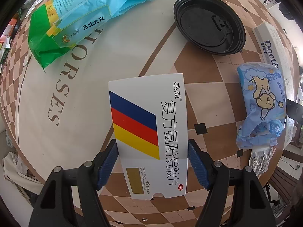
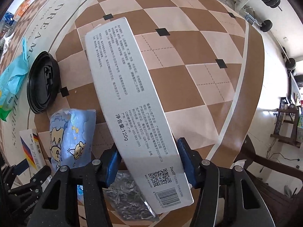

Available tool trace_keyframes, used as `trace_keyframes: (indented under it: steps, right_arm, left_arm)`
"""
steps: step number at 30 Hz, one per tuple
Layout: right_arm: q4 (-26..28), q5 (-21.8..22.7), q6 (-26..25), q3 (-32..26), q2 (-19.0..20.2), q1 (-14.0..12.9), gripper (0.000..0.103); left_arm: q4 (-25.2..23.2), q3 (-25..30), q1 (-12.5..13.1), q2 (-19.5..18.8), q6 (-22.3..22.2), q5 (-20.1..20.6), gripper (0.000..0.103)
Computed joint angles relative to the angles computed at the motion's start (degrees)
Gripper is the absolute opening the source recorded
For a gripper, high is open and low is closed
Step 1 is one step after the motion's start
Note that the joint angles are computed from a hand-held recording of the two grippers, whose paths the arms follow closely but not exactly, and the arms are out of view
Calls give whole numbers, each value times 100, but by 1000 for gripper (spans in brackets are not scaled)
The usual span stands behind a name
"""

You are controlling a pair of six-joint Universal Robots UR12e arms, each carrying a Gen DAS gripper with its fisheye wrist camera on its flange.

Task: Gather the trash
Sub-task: 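Grasp the striped medicine box with the left tool while the right tool grasps the white Doctor box, then carry both boxes to the bin and release them inside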

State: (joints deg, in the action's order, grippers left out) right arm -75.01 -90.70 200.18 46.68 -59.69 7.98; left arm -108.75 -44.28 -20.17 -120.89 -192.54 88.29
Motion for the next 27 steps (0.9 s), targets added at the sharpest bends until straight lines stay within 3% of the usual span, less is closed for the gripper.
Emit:
trace_keyframes:
  steps: [2, 12, 27]
  right_arm:
    - [-15, 5, 16, 22, -14, -10, 58]
    - [-287, 103, 81, 402, -270, -88, 54]
    - [-1525, 202, 861, 828, -1024, -57, 50]
  left_arm:
    - [-113, 255, -17, -136, -22, 6, 70]
    - [-91, 291, -3, -72, 120, 58, 70]
    - [952, 217, -6, 521, 742, 38, 70]
